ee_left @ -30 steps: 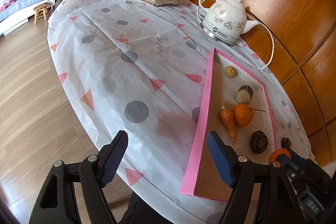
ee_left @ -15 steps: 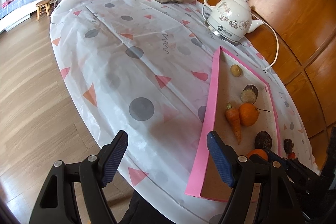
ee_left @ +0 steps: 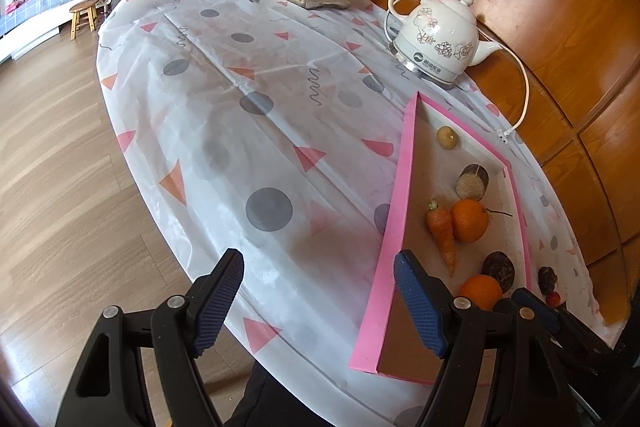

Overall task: Organize fruits
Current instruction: 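Carry the orange with the right tool into the tray and release, then withdraw the open right tool from the tray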

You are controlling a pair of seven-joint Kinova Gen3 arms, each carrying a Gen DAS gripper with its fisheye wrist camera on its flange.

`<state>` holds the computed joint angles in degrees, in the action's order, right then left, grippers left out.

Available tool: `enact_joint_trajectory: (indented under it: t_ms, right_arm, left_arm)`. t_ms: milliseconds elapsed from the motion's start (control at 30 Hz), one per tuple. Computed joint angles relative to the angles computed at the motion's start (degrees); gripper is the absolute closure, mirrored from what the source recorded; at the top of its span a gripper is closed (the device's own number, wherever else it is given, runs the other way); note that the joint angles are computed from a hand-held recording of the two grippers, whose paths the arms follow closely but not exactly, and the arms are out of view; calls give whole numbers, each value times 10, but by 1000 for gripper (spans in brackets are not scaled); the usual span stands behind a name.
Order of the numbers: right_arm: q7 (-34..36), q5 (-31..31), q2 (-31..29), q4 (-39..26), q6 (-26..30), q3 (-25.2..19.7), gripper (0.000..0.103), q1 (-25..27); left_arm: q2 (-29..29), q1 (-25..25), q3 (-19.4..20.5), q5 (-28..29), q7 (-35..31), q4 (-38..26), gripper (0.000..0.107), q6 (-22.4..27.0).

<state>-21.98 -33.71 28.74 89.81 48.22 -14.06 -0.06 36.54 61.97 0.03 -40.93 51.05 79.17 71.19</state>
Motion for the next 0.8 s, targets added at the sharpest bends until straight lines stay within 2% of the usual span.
enact_joint_trajectory:
  t_ms: [533, 800]
  right_arm:
    - [42, -83, -28, 28, -27, 7, 62, 74]
    - [11, -91, -13, 6, -27, 35, 62, 109]
  left_arm:
    - [6, 9, -1, -11, -14, -21, 30, 25]
    - [9, 9, -1, -11, -26, -30, 30, 31]
